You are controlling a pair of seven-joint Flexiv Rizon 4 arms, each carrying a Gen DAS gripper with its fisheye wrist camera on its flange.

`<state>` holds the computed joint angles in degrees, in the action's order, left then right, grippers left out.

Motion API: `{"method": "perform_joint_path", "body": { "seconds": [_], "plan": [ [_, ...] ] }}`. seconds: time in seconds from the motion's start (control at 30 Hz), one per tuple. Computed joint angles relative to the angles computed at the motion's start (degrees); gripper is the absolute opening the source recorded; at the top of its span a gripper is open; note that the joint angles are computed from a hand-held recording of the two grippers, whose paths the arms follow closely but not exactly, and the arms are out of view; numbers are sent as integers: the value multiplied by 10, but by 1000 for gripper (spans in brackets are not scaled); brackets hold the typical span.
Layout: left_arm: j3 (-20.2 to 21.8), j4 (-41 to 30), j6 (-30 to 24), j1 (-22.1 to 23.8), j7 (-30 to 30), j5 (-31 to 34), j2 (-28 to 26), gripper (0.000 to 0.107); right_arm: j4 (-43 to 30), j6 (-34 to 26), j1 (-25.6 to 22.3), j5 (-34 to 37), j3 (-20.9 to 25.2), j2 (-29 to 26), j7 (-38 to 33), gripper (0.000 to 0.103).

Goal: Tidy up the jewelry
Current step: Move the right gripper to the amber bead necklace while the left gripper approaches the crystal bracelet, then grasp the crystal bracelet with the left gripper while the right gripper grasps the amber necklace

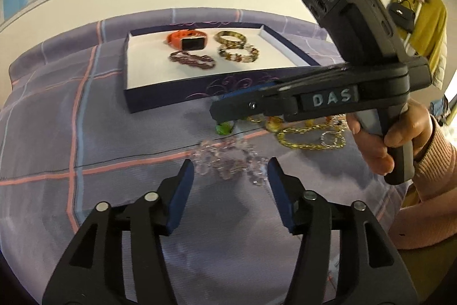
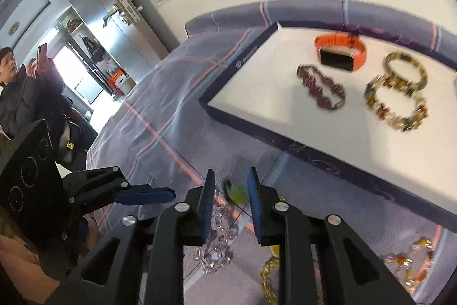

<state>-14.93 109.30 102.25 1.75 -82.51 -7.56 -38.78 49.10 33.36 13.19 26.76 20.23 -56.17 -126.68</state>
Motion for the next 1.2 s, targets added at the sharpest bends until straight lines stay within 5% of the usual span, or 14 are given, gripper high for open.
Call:
{"method": "perform_joint_path", "body": {
  "seconds": [0.13, 0.23, 0.37, 0.57, 0.7, 0.87, 0.9, 1.03, 1.2],
  "plan": [
    [46, -21, -18, -47, 4, -10, -5, 62, 46, 46, -24, 14, 1, 31, -21, 29],
    [142, -51, -42, -132, -7, -36, -14, 64, 77, 83, -40, 18, -4, 50, -22, 29],
    [200, -76, -75, -180, -17, -46, -24, 71, 121, 145, -52, 5, -18, 70, -12, 45],
    [157, -88, -92, -144, -7, -38, -29, 59, 157, 198, -55, -49, -40, 68, 32, 50],
    [209, -97, -105, -187, -31, -34, -32, 37, 179, 239, -49, -90, -47, 63, 57, 53],
    [176, -79, -98, -158, -36, -31, -21, 23, 177, 239, -55, -120, -33, 50, 80, 57],
    [166, -75, -95, -150, -36, -32, -19, 13, 177, 238, -55, -125, -32, 49, 81, 57],
    [125, -58, -82, -116, -31, -36, -13, 11, 187, 261, -42, -148, -37, 47, 87, 62],
    [77, -41, -63, -79, -19, -37, -9, 11, 213, 299, -25, -194, -57, 52, 114, 38]
  ]
}}
